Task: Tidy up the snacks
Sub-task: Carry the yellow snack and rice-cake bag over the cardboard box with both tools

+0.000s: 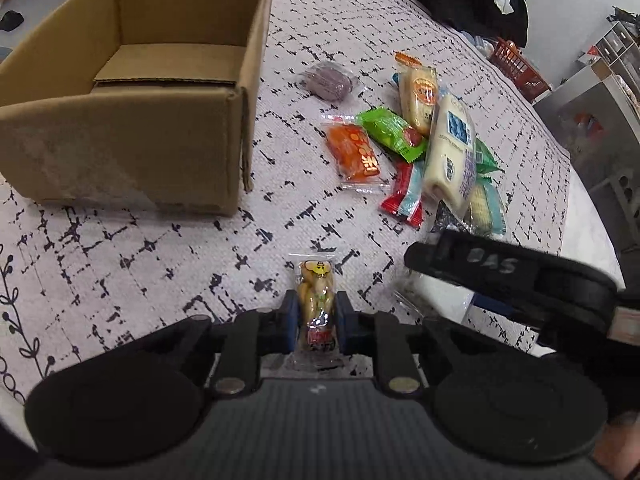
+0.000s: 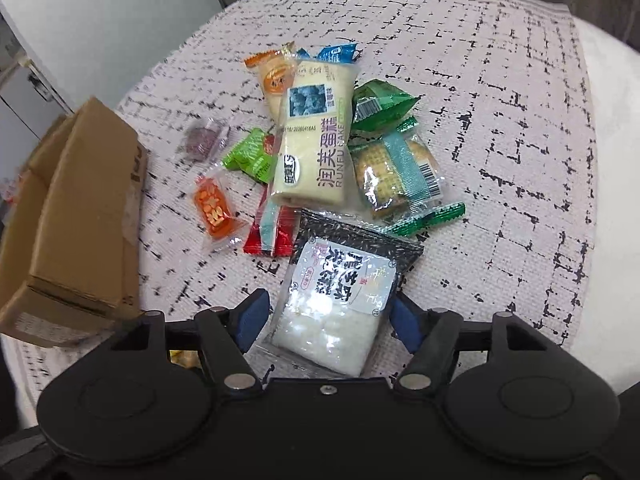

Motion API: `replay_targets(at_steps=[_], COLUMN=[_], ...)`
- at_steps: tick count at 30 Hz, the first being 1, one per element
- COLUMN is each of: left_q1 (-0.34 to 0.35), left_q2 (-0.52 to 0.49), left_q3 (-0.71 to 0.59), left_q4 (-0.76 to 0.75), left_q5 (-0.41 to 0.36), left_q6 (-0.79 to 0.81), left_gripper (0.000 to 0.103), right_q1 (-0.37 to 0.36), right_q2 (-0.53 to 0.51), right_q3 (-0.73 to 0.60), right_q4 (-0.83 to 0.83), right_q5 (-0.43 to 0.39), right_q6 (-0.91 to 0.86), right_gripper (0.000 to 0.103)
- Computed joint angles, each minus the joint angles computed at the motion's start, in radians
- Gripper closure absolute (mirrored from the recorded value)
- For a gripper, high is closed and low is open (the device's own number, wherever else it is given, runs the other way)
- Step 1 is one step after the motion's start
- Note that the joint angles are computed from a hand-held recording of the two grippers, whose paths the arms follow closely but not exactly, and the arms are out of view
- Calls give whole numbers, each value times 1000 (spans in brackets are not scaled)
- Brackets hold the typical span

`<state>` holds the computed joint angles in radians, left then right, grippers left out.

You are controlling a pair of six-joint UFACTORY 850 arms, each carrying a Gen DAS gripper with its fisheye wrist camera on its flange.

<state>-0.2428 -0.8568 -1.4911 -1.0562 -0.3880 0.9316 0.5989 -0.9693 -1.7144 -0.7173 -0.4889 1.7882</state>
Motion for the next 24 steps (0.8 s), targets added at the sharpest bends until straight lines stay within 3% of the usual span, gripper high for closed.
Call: replay_targets(at_steps=[3, 7, 16, 24], left_q1=[5, 17, 48, 84], left_q2=[6, 13, 64, 127], left_q3=[8, 15, 59, 108], left_q4=[-40, -66, -232, -394], left_q5=[-3, -22, -91, -116], left_q6=[54, 96, 296, 476], left_gripper=[85, 85, 85, 85], right_q1=[16, 23, 53, 90], right_q2=[-41, -44, 57, 83], right_q3=[-74, -89, 30, 1], right_q4=[39, 69, -62, -146], right_q5=[-101, -168, -143, -200], right_q6=[-86, -97, 75, 124], right_gripper=[42, 49, 55, 55])
